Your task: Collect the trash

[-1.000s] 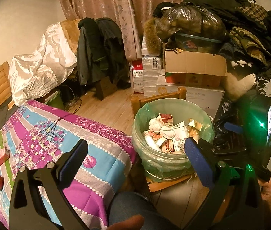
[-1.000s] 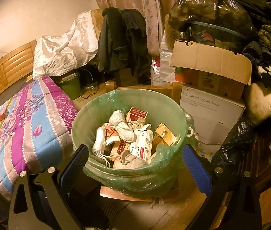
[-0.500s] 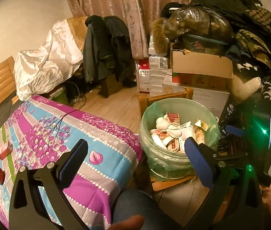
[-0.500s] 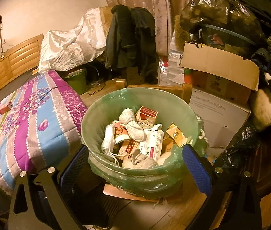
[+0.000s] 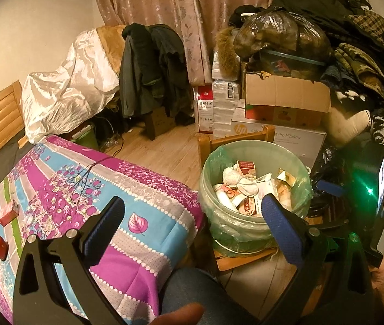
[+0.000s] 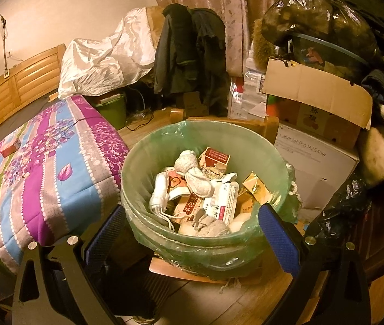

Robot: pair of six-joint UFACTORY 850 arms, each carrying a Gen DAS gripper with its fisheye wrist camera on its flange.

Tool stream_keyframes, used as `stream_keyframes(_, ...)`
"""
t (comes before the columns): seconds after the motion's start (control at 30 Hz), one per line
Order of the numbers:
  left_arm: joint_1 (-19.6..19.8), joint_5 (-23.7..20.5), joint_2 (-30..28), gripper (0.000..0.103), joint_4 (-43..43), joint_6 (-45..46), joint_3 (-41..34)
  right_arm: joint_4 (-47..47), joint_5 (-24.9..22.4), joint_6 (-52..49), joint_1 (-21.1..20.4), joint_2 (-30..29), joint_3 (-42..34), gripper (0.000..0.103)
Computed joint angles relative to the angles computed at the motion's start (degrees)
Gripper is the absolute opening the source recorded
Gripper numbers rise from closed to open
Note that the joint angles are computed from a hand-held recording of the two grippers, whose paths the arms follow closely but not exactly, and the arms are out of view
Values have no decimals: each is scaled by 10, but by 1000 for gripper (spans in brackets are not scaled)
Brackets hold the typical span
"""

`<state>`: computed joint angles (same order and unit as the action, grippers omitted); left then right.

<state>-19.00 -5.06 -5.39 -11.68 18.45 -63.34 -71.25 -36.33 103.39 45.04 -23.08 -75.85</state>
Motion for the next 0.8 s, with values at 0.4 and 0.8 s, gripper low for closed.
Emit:
stream_keyframes(0.4, -2, 0, 2, 97, 38, -35, 1, 2, 1, -6, 1, -2, -2, 98)
stream_keyframes(0.8, -2, -3, 0, 97, 49, -41, 0, 4, -2, -8, 3, -4, -5, 98)
